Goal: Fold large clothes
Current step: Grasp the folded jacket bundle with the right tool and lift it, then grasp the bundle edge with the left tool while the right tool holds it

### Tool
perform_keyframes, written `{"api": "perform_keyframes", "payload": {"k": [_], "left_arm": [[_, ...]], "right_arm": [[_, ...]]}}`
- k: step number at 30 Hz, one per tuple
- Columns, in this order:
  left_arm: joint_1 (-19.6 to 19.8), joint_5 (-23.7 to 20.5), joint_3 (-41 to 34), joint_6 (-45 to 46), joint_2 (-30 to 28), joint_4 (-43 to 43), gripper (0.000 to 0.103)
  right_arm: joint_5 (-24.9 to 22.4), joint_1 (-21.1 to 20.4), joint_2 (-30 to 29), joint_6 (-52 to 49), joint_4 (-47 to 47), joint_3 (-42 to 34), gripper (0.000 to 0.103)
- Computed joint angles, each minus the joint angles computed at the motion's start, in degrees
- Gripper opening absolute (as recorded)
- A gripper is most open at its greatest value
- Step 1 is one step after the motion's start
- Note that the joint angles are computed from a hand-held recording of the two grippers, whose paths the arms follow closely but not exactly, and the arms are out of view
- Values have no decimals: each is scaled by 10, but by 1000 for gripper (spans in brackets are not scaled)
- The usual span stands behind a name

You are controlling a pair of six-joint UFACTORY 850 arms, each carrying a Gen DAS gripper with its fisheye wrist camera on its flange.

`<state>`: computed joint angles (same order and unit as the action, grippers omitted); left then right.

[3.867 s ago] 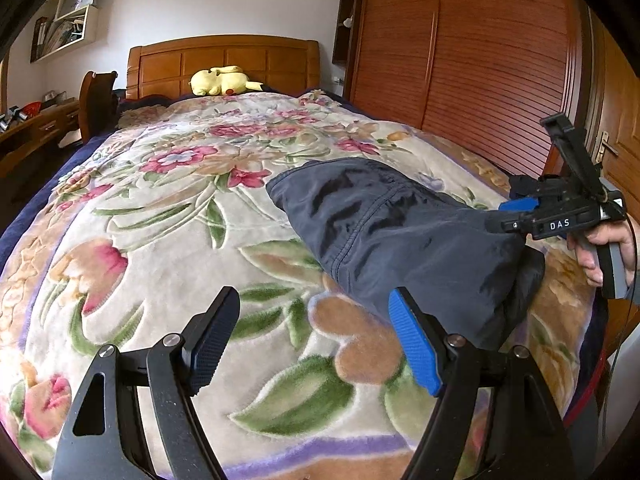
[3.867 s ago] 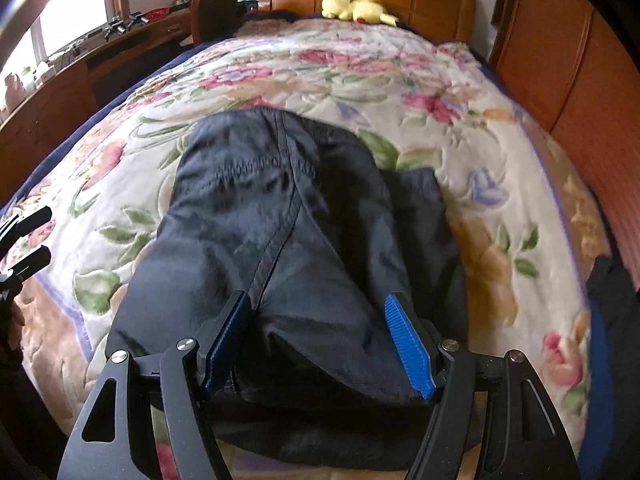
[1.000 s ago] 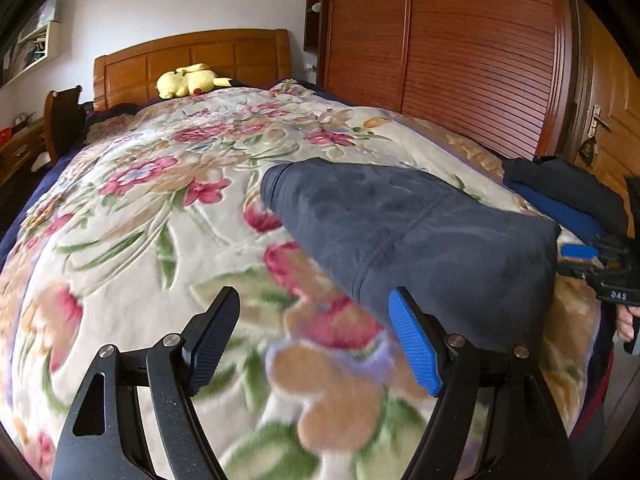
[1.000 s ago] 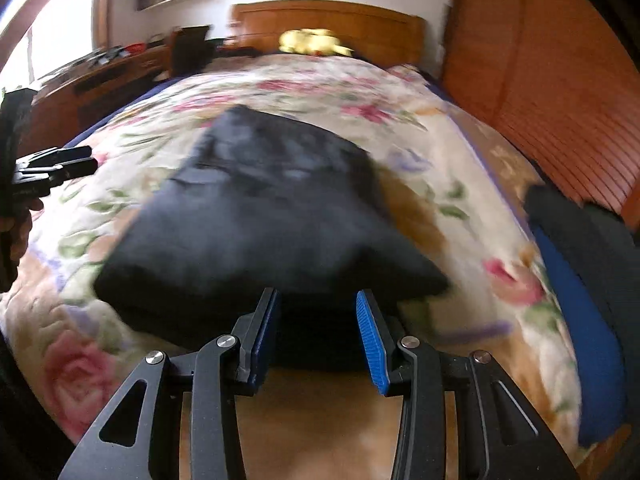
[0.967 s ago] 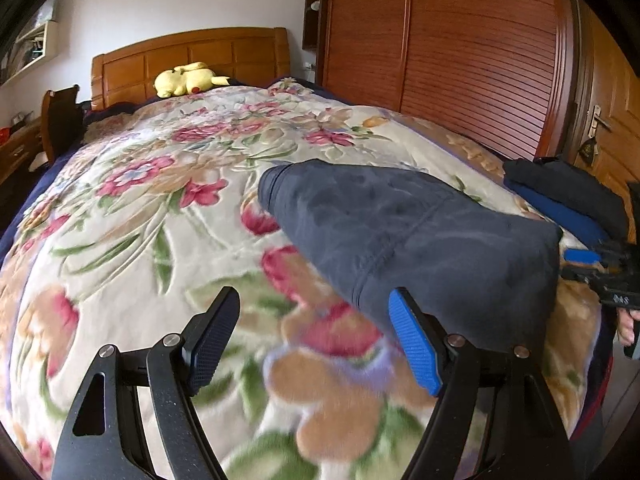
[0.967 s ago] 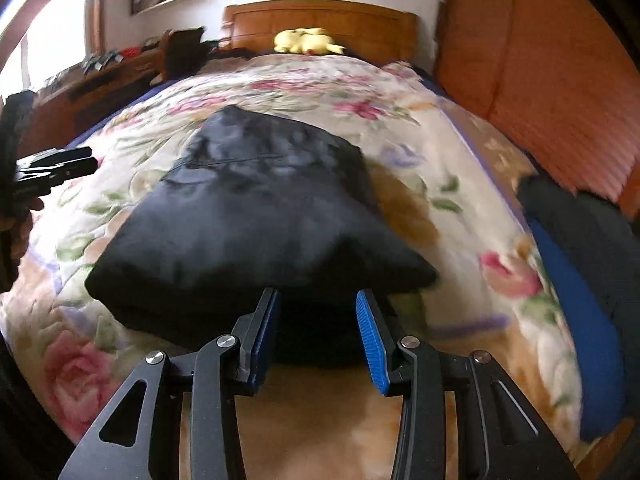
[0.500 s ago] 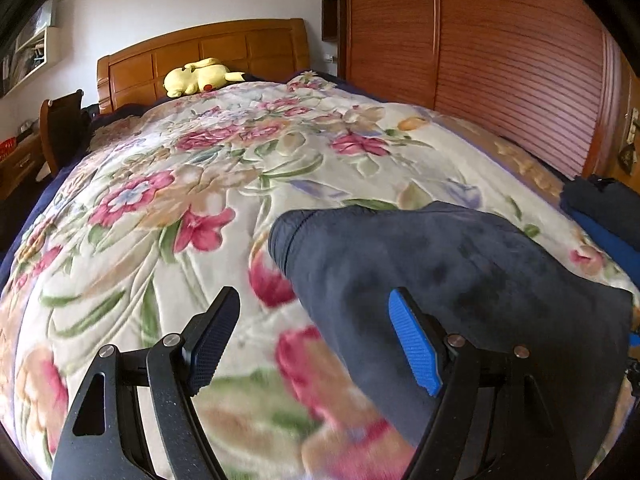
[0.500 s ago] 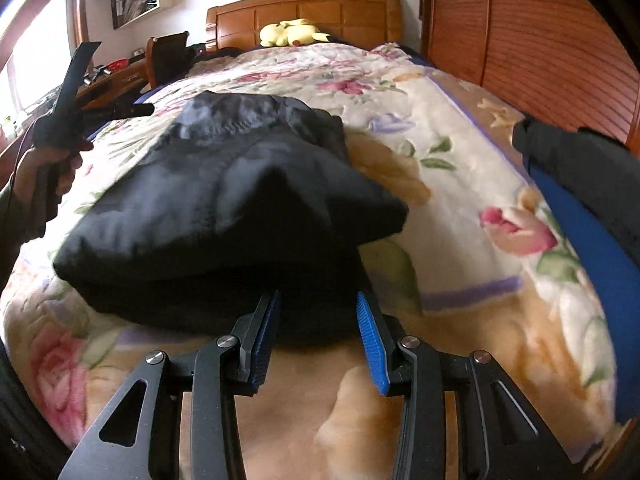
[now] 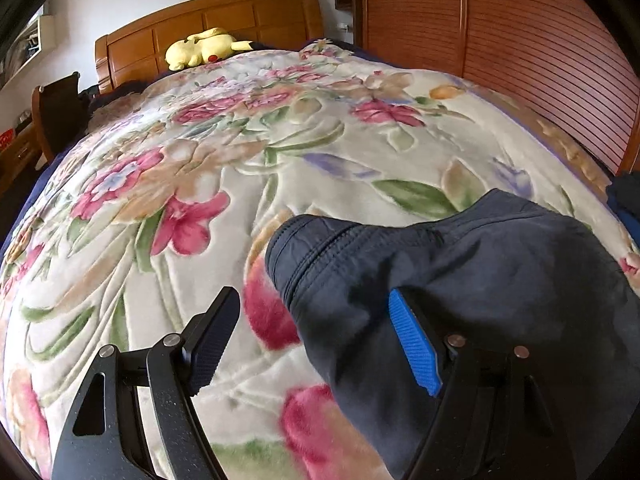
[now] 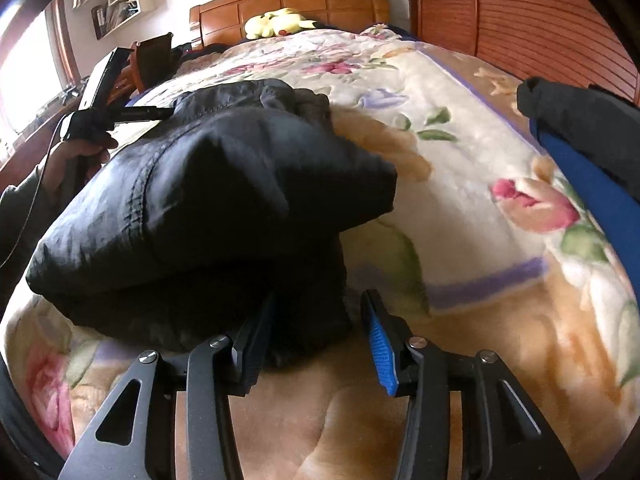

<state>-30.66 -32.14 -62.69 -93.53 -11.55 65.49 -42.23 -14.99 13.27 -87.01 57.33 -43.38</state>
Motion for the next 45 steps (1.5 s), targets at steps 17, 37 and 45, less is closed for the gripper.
{"api": "perform_keyframes", "payload": {"k": [17,37,45], "left_arm": [[10,32,-24,50,-9,-47,19],[-129,-158,-88,40,50,35,15],[-179,-188,-261,99,-40,45,15]], "right_arm": [[-91,-27,-11,-66,73,-3,9],[-172,-101,4,-154,185,-39,6],[-220,-205,-19,-197,219,-107,6]]}}
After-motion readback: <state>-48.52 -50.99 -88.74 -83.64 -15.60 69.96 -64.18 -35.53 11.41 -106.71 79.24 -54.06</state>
